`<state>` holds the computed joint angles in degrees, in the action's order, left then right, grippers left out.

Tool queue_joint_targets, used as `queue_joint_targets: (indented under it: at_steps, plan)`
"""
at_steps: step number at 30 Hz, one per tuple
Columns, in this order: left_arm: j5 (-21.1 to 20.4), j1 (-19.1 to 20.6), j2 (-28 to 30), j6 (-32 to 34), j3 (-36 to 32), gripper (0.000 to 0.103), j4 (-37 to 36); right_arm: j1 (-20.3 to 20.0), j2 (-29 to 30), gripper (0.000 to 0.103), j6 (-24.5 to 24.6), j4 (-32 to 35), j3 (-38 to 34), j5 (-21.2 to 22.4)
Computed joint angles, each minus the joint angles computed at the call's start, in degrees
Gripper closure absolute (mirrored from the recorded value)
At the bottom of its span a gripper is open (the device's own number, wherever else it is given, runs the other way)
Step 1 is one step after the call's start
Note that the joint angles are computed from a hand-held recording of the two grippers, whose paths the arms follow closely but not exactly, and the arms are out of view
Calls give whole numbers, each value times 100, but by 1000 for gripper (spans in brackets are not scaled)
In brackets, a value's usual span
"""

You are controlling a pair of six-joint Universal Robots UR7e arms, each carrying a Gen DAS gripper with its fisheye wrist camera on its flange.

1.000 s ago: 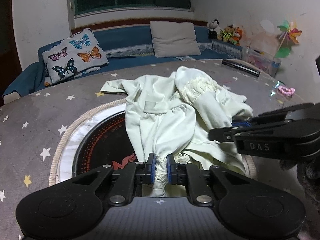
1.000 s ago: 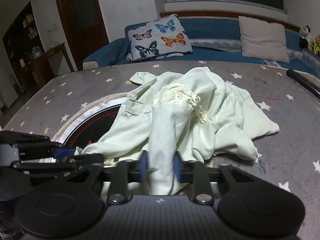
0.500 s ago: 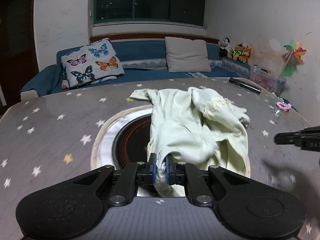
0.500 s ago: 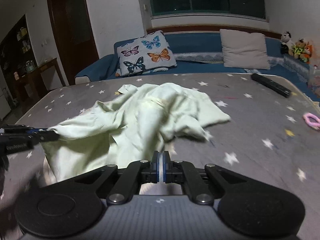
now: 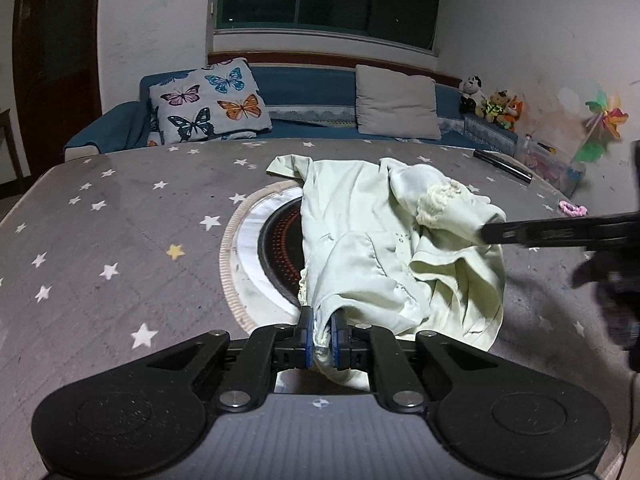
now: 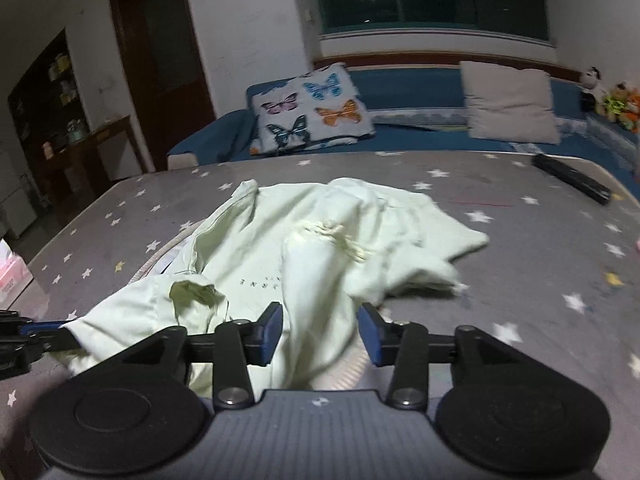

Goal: Fold clothes

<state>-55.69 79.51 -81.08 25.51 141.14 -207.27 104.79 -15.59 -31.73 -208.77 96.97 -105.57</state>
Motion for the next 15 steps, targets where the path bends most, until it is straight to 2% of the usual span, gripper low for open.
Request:
queue_joint_targets:
  at_steps: [2,3,6,9,15]
  plan:
    - [52,-42,-87,-52,74,94,40,21,155,57,3,203,-230,-41]
    - [70,-52,-131,-77,108,94,72,25,232,60,-23,245,-318,-79]
    - [99,-67,-281,-154,206,94,195,37,340,96,-111,272,-394,-205]
    - [124,-78,-491,-306,298,94,426,6,225,100,-140,24,-93,-160]
    - [141,-118,-1090,-522,636,94,1096,-128,-439,101,-139,-687,1193,-39]
